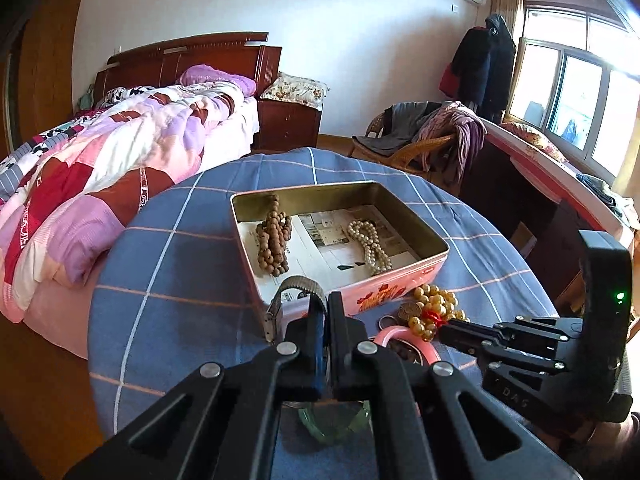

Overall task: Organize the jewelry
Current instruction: 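Grasp the silver watch with the left tool while the right tool grasps the red tassel, then carry the watch and red tassel into the pink tin and open both tools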

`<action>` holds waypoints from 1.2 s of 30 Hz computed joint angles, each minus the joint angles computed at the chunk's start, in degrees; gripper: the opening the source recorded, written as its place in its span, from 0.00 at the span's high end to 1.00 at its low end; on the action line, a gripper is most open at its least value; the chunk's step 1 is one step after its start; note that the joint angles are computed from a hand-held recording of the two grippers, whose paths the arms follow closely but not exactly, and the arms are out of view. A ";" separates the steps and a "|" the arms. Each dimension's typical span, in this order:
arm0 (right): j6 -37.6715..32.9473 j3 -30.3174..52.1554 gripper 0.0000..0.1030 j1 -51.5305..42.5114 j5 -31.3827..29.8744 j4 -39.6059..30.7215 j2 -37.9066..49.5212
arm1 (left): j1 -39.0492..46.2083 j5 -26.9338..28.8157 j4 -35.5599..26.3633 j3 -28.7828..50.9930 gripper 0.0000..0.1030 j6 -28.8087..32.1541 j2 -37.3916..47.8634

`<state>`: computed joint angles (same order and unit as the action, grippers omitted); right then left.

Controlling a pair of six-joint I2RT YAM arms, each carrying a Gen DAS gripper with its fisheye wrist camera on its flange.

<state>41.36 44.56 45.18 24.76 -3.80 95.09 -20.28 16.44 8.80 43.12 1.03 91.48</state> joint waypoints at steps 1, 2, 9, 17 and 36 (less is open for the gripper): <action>0.02 -0.69 0.95 0.41 0.93 0.28 -1.21 | 0.15 0.15 0.07 -0.12 0.99 0.01 -0.42; -0.06 -1.02 0.95 0.66 1.48 0.29 -2.17 | 0.36 0.30 0.15 -0.34 0.99 0.08 -1.01; -1.83 0.33 0.95 1.01 4.09 -2.95 -5.84 | 0.86 0.46 0.22 -0.15 0.99 -0.06 -1.97; -2.42 1.90 0.58 -0.46 0.73 -3.36 -0.56 | 0.48 0.18 0.42 0.52 0.99 -0.01 0.96; -5.95 0.20 0.97 0.25 3.47 -4.17 -11.75 | 0.53 0.48 -1.05 3.24 0.99 1.42 -0.67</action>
<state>35.40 44.76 45.42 28.24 -7.97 83.33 -19.75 16.92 7.74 46.36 2.45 90.81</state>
